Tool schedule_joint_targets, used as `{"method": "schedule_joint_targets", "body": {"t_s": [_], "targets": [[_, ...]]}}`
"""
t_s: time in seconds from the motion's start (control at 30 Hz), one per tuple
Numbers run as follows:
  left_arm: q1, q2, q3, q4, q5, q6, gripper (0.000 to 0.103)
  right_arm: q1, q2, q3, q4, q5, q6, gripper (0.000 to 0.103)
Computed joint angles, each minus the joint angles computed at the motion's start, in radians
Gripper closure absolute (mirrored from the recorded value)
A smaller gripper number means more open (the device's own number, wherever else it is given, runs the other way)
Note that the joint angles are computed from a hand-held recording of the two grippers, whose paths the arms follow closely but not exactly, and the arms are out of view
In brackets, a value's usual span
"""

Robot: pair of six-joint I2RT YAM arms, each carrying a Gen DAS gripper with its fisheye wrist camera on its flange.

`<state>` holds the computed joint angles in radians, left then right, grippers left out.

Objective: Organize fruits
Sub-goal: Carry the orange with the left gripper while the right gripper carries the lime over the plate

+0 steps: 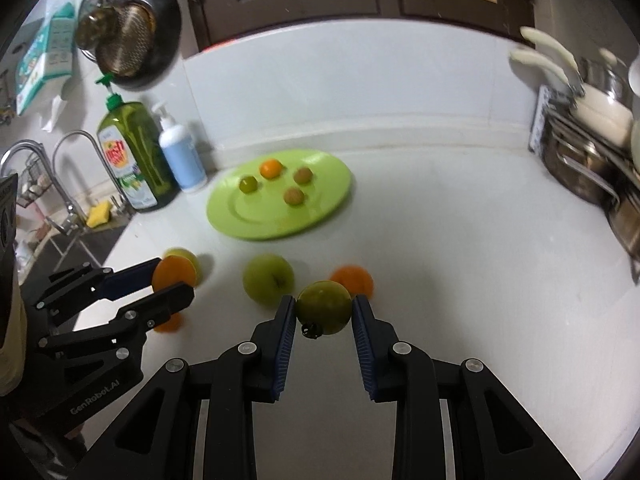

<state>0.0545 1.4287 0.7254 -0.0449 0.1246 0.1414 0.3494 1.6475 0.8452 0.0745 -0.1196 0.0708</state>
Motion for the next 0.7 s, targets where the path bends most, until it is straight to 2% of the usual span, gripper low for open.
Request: {"method": "schedule_joint_targets", "body": {"t_s": [0.37, 0.7], "targets": [[0.058, 0.088, 0.17, -0.063, 0.022, 0.003, 0.071, 0.022, 0.086, 0.192, -0.036, -0.028, -0.054, 0.073], [0.097, 0.243, 0.382, -0.126, 0.04, 0.023, 0.071, 0.017, 0.26, 0.49, -0.168, -0.079, -0.112, 0.073]]}}
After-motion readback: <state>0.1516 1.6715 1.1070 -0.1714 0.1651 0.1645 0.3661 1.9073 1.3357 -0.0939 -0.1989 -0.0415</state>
